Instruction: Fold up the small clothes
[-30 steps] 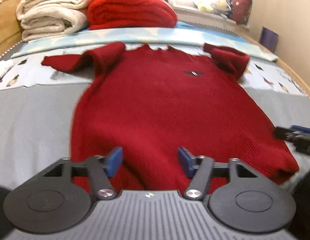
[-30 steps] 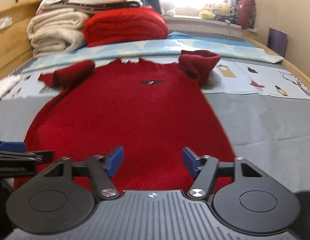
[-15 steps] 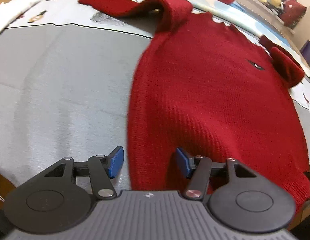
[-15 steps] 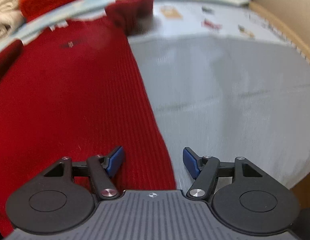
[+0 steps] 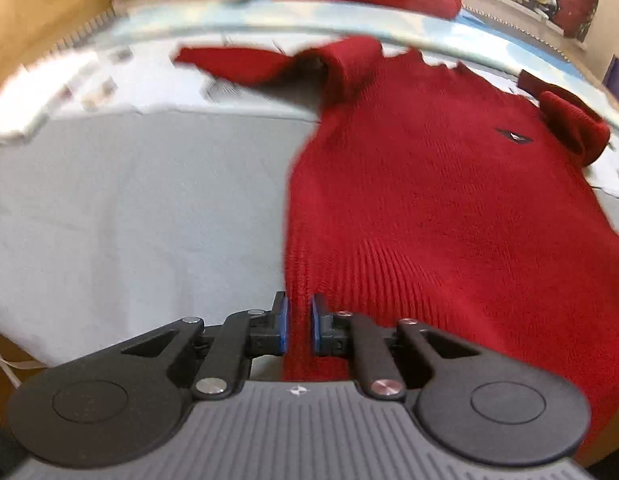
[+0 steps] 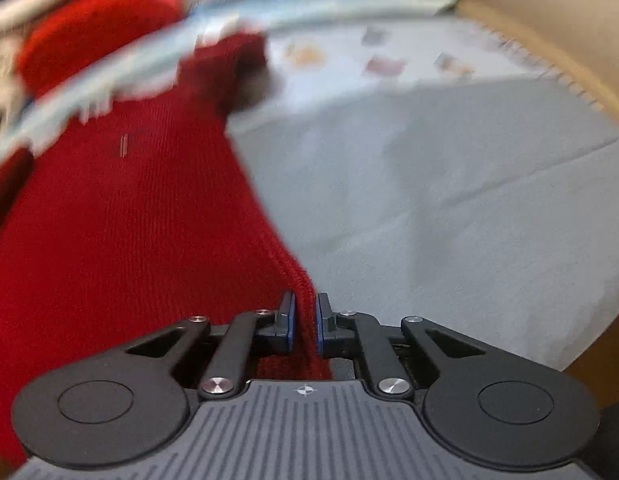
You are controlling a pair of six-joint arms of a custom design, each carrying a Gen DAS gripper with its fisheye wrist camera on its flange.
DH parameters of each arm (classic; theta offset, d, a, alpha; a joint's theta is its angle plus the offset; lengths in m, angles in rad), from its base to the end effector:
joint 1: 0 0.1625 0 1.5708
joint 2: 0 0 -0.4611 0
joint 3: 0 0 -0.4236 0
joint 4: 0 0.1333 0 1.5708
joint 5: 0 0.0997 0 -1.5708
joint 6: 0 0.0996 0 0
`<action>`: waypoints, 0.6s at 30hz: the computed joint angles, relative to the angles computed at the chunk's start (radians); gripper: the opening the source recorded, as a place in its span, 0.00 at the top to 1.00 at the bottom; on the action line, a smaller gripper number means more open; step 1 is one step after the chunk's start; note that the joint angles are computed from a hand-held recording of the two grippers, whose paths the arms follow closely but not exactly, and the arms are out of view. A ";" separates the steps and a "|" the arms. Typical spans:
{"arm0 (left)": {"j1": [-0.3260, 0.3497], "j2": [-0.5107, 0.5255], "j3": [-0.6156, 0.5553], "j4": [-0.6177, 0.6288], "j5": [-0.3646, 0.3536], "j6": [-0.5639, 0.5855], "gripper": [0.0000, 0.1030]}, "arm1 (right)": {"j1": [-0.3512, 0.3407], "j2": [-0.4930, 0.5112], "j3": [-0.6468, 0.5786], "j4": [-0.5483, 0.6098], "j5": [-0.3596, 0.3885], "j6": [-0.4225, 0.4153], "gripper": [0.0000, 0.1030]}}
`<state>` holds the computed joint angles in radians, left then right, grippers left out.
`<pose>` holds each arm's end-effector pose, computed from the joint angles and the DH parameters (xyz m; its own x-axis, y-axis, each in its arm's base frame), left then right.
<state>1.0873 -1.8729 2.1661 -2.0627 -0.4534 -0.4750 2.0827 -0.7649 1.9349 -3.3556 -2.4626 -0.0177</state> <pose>0.0231 -0.4353 0.4572 -0.6267 -0.3556 -0.6934 0.1902 0.7931 -0.5786 0.3501 -0.5092 0.0982 -0.7602 0.0711 0.6458 -0.4137 0.7135 -0.5655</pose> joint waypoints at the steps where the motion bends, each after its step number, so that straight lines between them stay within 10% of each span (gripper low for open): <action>1: 0.000 -0.004 -0.009 0.069 0.007 -0.046 0.88 | 0.005 -0.001 0.002 -0.005 0.001 -0.019 0.93; 6: 0.041 0.043 -0.079 0.377 0.018 -0.260 0.87 | -0.025 -0.023 -0.024 0.365 -0.018 0.173 0.92; 12: -0.032 0.013 0.039 -0.021 0.031 0.042 0.70 | -0.011 -0.014 -0.014 0.237 -0.022 0.116 0.74; 16: 0.037 0.066 -0.008 0.130 -0.175 0.027 0.43 | -0.018 0.001 -0.038 0.414 -0.041 0.148 0.72; 18: 0.016 0.059 0.010 0.124 -0.136 0.019 0.40 | -0.008 0.012 -0.034 0.346 -0.056 0.095 0.71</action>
<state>1.1030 -1.8143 2.1758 -1.9391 -0.5890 -0.4560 2.0750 -0.7526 1.9014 -3.0097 -2.5191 0.0777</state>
